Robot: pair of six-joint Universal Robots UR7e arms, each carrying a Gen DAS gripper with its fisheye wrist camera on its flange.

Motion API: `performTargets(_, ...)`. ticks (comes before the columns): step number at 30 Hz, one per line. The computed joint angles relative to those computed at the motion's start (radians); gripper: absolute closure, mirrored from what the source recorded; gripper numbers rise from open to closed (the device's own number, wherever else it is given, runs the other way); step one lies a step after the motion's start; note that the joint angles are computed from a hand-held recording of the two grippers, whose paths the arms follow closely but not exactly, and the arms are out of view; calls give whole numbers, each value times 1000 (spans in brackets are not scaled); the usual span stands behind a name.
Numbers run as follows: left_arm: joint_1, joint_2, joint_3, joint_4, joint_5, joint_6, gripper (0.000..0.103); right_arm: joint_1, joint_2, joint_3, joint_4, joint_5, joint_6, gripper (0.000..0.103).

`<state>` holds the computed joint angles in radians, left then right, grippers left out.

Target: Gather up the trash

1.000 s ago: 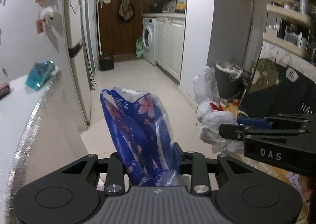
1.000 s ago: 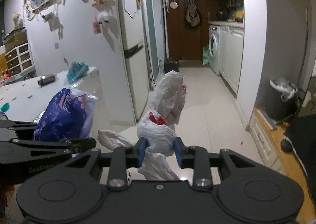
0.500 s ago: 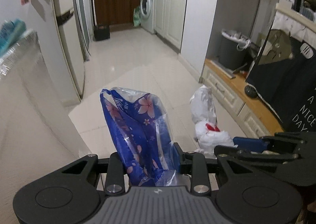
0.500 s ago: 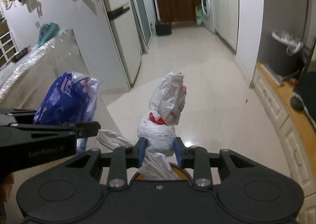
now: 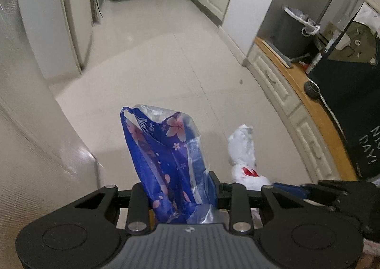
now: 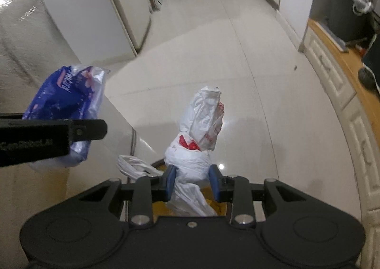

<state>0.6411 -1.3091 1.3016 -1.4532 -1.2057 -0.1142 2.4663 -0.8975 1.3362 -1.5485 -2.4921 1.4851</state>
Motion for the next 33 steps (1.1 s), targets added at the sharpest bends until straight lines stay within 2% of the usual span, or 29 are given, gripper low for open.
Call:
performTargets(8,82,9,69,89,-13,15,70,-75,-20,120,-145,115,-119,71)
performTargets(14,140,24,72,122,-9,-20,70,-115,2,154,-231,208,-317,71)
performTargets(22,184,33,71,137,-14,-48,69,-134,93,115,-284,324,-616,71)
performTargets(25,198,39,67,150,-2,-63,69,-135,112,117,-324,358,-679,69)
performTargets(27,206,42,66,166,7,-71,69,-139,115,123,-338,385,-695,49)
performTargets(30,215,43,70,176,5,-77,69,-149,113,123,-305,414,-681,35)
performTargets(32,216,43,73,183,-3,-68,69,-156,112,116,-251,435,-637,26)
performTargets(33,215,43,74,186,-9,-61,69,-158,112,110,-219,436,-619,25)
